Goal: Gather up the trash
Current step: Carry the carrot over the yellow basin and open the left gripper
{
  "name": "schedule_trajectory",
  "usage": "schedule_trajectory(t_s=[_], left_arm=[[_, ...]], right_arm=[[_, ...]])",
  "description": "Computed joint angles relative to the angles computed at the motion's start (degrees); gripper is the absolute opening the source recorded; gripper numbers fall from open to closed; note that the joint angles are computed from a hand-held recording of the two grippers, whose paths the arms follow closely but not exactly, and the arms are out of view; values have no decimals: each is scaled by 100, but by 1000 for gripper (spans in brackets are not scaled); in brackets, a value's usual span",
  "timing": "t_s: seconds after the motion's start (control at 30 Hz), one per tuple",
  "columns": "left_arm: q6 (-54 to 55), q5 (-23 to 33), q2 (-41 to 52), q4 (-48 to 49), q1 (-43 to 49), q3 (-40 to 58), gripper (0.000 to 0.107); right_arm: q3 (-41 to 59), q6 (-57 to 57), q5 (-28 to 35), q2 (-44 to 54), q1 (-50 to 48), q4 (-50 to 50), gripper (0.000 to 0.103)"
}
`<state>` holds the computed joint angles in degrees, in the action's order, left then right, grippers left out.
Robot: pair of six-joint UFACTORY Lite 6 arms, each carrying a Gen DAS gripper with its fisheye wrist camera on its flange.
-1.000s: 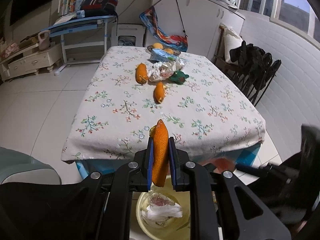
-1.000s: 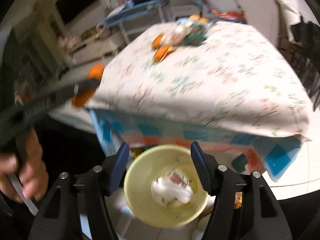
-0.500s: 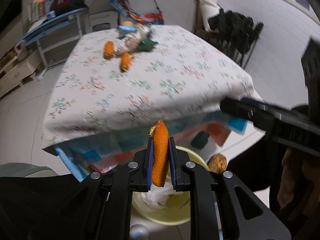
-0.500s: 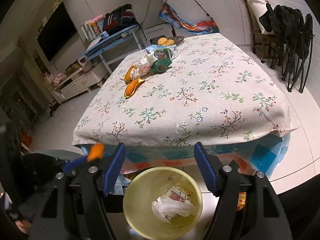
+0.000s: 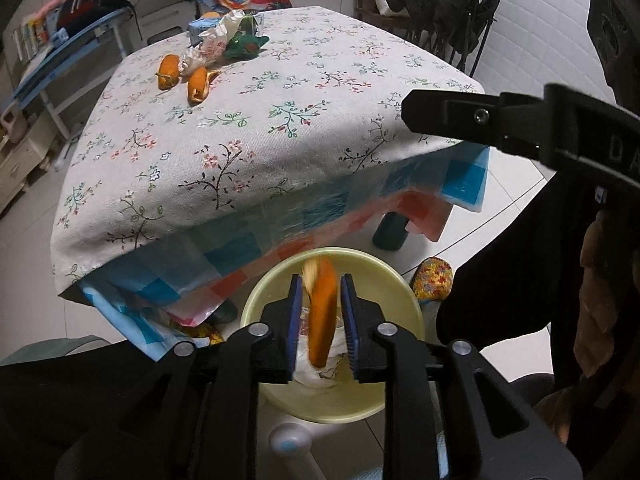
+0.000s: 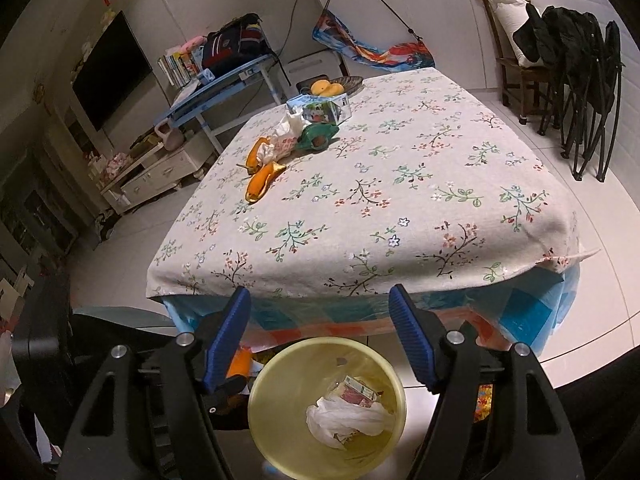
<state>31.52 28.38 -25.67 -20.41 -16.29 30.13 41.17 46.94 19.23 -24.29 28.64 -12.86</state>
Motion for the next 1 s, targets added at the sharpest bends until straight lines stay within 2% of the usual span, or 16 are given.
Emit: schedule_trajectory(t_s=[0.1,0.53,1.0], left_arm=[[-39,3,-10,35,-13,11,28],[-145,-94,-58,67,35,35,38],[105,-346,-50,-673,1032,307,48]], right_arm=[[-19,-98,-10,-20,-52,102,70],[-67,13,-10,-59,-51,21,71],[-108,-63,-38,-107,-120,85,71]])
